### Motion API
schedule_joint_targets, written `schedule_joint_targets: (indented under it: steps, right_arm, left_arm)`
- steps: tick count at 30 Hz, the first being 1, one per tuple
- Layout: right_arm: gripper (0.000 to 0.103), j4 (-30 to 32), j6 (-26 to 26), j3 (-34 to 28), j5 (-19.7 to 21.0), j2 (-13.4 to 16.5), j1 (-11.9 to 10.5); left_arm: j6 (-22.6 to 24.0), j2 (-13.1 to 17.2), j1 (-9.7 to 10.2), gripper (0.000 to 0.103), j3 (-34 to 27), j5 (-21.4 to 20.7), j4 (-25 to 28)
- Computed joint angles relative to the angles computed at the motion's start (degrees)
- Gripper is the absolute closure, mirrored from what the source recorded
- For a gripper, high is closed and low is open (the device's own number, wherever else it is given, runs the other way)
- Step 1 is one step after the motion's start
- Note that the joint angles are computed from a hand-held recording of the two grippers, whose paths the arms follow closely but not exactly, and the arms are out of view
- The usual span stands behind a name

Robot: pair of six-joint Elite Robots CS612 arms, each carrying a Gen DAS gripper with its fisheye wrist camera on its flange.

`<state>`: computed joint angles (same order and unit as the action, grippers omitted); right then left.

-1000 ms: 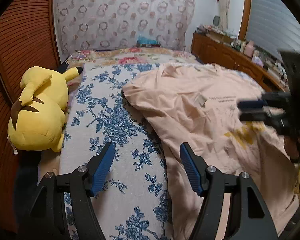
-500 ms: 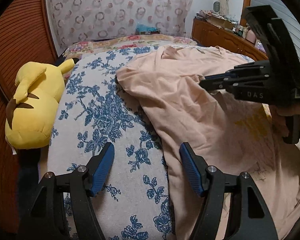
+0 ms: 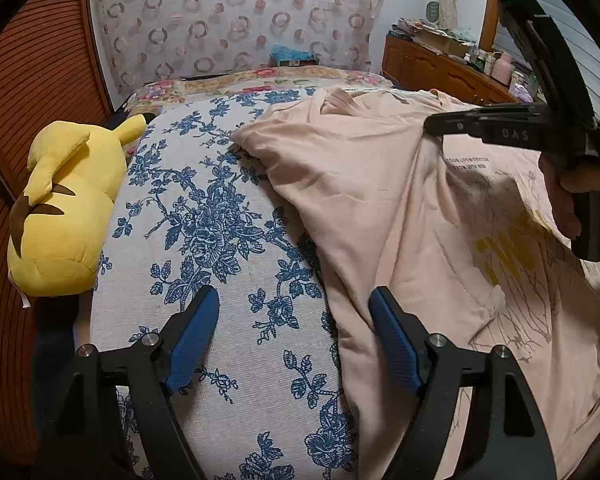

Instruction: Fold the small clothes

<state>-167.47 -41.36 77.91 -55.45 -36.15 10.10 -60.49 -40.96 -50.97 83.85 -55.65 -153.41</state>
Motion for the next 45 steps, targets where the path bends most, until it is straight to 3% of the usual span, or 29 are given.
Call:
schedule_joint_targets:
  steps: [3,7,12,17,19,25,28,36,42,45]
  right_arm:
    - [0.091,1.8,-1.4,0.3,-0.1,-0.3,0.0]
    - [0.065,3.1,-3.2,0.6,0.2,-0.6,-0.9]
    - [0.062,2.7,-4.8,1.5,-2.2,-0.7,-1.7]
    - [0.052,-0.1,-4.8,2.1,-0.5,-0.3,-2.4]
    - [0.039,-0.1,-5.5,2.6,-0.2,-0.4,-2.4]
    - [0.014,0.2,-4.3,2.1,-1.8,-0.1,-2.1]
    - [0.01,-0.3,-4.3,2.5,-2.7,-0.3,-1.9]
    - [0.01,0.5,-4.9,3.0,-2.1,-0.8,-2.3]
    - [0.012,-3.9,-1.7,7.2,3.9,-2.7,-6.4]
    - [0.012,-6.4,-0.1,9.0,4.7,-3.3,-8.9]
  left_arm:
    - [0.0,0.0,0.03,0.024,0.0,0.0,0.0]
    - [0.0,0.1,0.0,0.023,-0.1,0.0,0.1]
    - [0.3,0.1,0.02,0.022,-0.2,-0.2,0.0]
    - [0.1,0.1,0.01,0.021,-0.2,-0.1,0.1]
    - [-0.3,0.1,0.0,0.019,-0.3,0.0,0.6]
    - [-0.8,0.0,0.01,0.015,-0.2,-0.1,0.8]
    - [-0.8,0.0,0.04,0.015,-0.2,-0.1,0.9]
    - [0.0,-0.5,0.21,0.015,0.8,-0.5,-0.3]
    - [-1.2,-1.5,-0.96,0.015,2.3,4.9,-4.6]
    - [-0.3,-1.6,-1.42,0.015,1.8,7.2,-5.4]
